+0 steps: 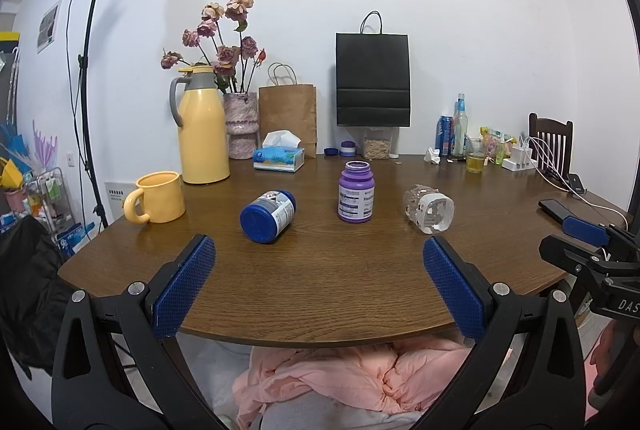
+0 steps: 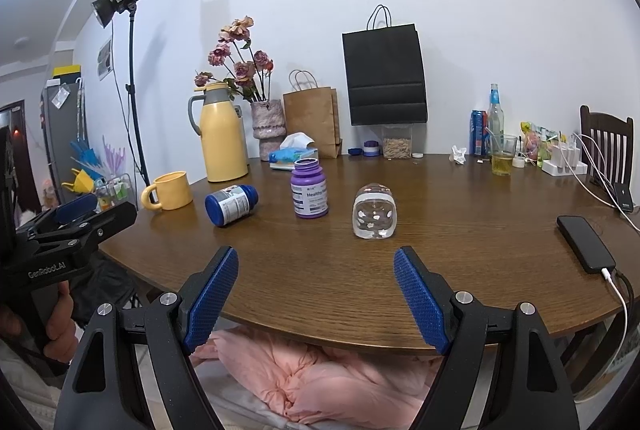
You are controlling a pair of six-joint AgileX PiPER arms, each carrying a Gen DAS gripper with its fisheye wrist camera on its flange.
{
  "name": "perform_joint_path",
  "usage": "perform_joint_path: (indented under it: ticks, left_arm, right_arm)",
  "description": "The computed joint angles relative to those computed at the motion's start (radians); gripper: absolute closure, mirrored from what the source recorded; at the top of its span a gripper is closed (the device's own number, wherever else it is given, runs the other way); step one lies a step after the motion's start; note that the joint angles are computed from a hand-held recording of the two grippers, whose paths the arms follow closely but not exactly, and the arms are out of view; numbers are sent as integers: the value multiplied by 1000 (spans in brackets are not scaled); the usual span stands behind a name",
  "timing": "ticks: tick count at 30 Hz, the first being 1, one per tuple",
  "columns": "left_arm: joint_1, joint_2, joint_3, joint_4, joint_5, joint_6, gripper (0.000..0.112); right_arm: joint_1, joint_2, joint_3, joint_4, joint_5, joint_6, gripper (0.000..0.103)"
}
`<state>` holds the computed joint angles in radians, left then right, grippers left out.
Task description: Flip cup upright
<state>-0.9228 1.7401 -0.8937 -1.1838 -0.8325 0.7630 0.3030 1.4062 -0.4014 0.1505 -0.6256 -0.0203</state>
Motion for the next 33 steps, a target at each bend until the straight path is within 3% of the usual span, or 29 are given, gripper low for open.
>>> perform_joint_path:
  ticks: [25,33]
  left_arm:
    - [-3,0,-6,-18,7,10,9]
    - [-4,-4,-14,-38,11,40,9]
  right_arm:
    - [-2,-11,-4,5,20,-2,19]
    - [-42,17,-33,-73,39,75,19]
